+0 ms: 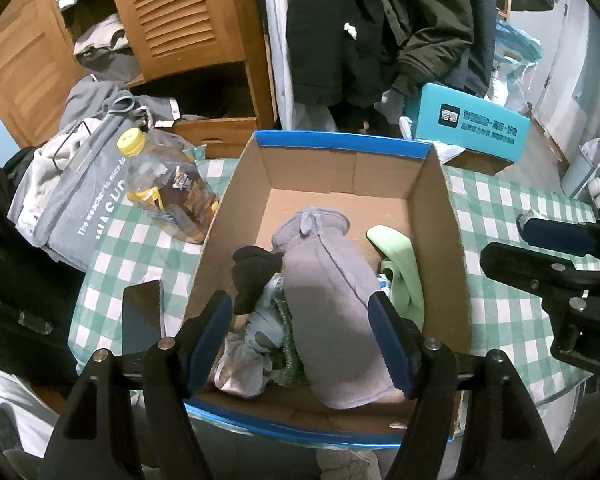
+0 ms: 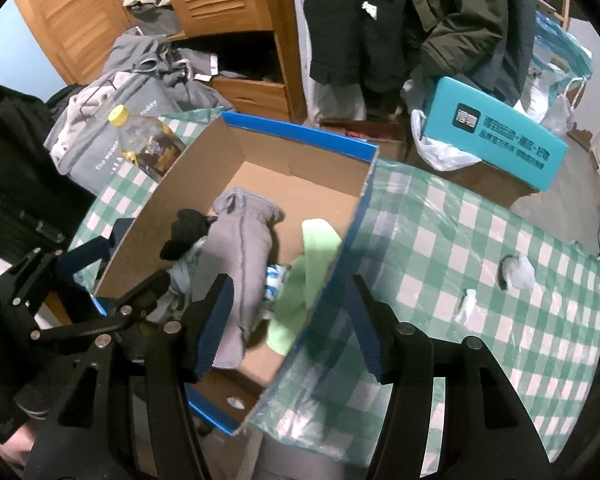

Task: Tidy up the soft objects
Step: 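Move both tools up out of the box back toward the table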

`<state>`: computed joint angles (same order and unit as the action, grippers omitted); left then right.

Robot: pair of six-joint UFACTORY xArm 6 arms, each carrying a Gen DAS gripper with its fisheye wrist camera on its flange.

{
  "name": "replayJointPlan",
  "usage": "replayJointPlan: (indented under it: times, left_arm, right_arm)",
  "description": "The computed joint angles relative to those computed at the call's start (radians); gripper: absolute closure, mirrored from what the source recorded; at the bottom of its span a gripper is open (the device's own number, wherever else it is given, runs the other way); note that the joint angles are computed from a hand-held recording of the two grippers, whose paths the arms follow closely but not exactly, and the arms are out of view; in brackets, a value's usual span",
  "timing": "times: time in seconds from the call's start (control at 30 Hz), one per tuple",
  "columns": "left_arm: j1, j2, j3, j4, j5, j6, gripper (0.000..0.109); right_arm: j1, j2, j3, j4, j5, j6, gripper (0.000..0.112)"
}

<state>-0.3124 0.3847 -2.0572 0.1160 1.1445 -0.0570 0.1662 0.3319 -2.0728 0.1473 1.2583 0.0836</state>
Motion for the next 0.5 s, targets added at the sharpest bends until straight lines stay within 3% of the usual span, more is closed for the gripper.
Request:
replayJointPlan:
  times: [0.5]
  left_arm:
    - [-0.076, 0.012, -0.022, 0.043, 0.017, 0.015, 0.033]
  right_arm:
    - [-0.07, -0.134, 0.194, 0.008, -0.053, -0.016, 0.054]
